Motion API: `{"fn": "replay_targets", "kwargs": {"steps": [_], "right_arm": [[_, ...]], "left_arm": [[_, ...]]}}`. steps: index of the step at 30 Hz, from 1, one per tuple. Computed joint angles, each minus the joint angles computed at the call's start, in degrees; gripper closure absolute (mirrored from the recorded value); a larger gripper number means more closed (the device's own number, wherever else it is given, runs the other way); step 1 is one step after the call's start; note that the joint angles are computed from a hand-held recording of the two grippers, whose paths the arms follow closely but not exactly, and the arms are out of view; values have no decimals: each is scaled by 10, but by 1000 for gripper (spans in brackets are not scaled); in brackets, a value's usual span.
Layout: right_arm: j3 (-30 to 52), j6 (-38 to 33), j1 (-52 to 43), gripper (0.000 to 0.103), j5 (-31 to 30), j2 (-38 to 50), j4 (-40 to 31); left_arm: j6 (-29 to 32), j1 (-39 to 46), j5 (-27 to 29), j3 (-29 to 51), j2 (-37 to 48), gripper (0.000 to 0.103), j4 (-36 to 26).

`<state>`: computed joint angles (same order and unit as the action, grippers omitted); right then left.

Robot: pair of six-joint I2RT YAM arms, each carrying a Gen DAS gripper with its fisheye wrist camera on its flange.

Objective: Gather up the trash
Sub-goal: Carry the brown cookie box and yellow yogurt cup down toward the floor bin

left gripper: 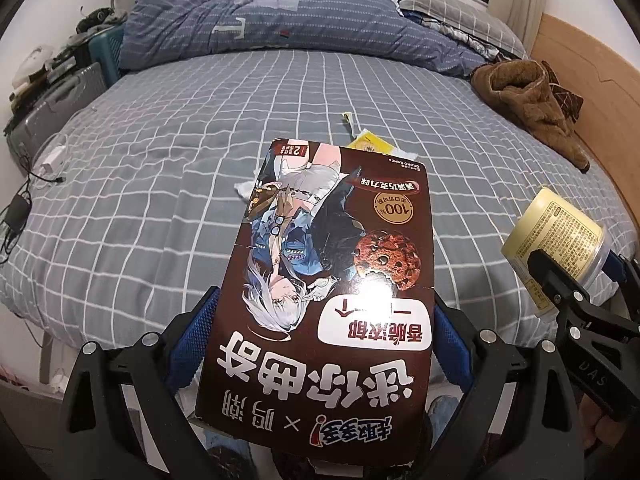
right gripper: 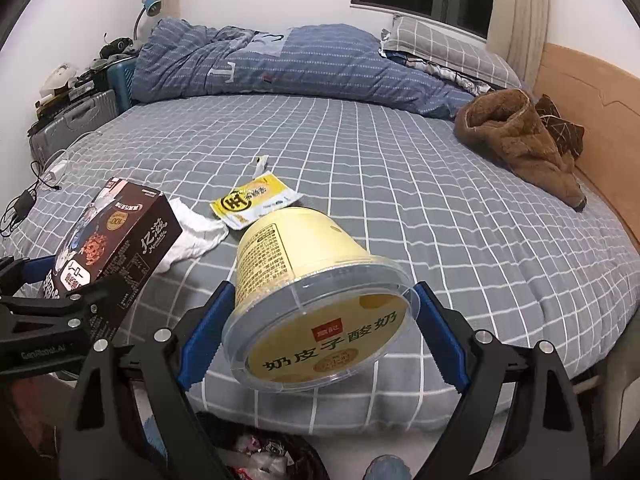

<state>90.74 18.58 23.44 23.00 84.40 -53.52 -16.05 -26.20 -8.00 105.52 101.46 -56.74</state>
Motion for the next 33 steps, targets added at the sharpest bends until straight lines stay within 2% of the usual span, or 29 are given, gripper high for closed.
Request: {"fn": "replay_targets", "kwargs": {"steps": [21, 33], "right_arm": [[-74, 96, 96, 18, 52, -101, -72], [-122, 211, 191, 18, 80, -147, -139]], "left_arm": [[-42, -40, -19, -158, -139, 11, 5], [-77, -82, -46, -271, -219, 11, 1]]}}
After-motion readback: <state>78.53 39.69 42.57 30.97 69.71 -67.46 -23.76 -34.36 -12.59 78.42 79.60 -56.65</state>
